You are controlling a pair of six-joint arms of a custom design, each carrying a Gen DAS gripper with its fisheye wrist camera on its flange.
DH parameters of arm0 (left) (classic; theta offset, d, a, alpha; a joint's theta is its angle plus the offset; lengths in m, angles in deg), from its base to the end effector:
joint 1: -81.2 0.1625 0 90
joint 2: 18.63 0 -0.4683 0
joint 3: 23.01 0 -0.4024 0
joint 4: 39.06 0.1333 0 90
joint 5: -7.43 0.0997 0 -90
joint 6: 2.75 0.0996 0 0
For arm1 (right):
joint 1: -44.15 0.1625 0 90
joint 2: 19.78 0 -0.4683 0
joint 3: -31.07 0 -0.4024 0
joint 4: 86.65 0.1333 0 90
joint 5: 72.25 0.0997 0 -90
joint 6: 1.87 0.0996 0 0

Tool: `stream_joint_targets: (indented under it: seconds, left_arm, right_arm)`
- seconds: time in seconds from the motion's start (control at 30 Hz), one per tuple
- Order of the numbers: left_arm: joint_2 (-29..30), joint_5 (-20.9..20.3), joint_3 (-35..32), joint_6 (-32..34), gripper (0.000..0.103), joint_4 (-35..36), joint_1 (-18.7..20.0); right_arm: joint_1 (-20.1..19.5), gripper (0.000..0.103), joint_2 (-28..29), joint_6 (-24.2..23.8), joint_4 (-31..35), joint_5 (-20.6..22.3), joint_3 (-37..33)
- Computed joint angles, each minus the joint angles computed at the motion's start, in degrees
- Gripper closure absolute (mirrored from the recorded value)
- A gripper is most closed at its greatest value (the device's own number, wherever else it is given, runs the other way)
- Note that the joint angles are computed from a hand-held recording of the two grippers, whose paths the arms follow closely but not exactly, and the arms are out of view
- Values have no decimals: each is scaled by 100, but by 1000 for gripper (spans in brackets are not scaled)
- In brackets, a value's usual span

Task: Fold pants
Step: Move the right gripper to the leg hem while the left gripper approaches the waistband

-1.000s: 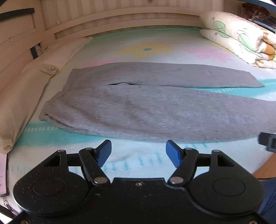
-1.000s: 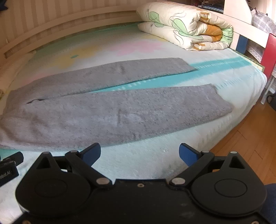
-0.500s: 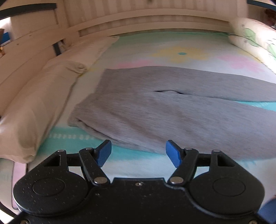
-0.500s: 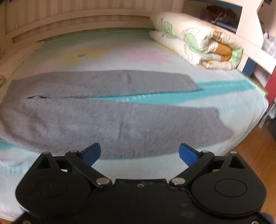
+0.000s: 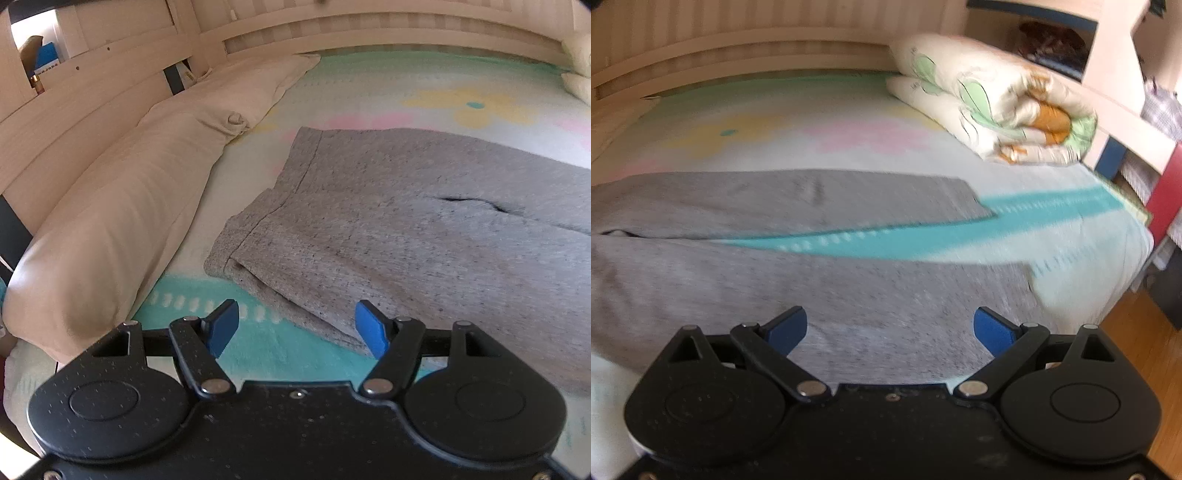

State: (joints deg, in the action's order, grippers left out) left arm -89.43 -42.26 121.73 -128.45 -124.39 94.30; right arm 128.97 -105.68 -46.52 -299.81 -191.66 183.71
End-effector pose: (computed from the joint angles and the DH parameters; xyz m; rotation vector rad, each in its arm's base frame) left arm -0.1603 -0.2403 0.1053 -0.2418 1.7938 -0.9020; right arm 0.0552 -0.3261 0.2950 0.4433 -2.1366 0.8123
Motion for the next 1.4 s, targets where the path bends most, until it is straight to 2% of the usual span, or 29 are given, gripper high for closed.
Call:
stream_joint_targets:
  seconds: [0.17,0.3,0.4,0.57,0.7,0.77,0.9,1.03,1.17,1.4]
  left_arm:
    - [202,243,-73,256,31,-315,372]
    - [474,425,-178,516,31,-596,550]
    - [598,524,-247,679,31,-795,662]
    - [715,533,-309,747,31,-911,691]
    - [780,513,-322,800,31,-947,687]
    - [806,476,-322,811,31,-953,676]
    - [795,426,-291,746,31,-948,635]
    - [782,374,-270,604,31,-845,595]
    - [821,324,-229,603,31,-851,578]
    - [877,365,-171,790,31,-1026,640]
  right_arm:
    - [-579,2,351,-30,-480,94,-71]
    - [-869,2,291,199,188,61,-288]
    - [-874,2,434,383,582,-277,-535]
    - [-939,2,607,278,766,-340,-678]
    - [-885,2,887,265,912,-615,-841]
    - [-924,2,969,153,601,-509,-790]
    - [-972,2,876,282,608,-462,-776]
    - [-1184,2,647,354,468,-256,-690]
    - [-1564,2,478,266,160,177,-519]
    - [-2027,4,237,460,331,1042,-414]
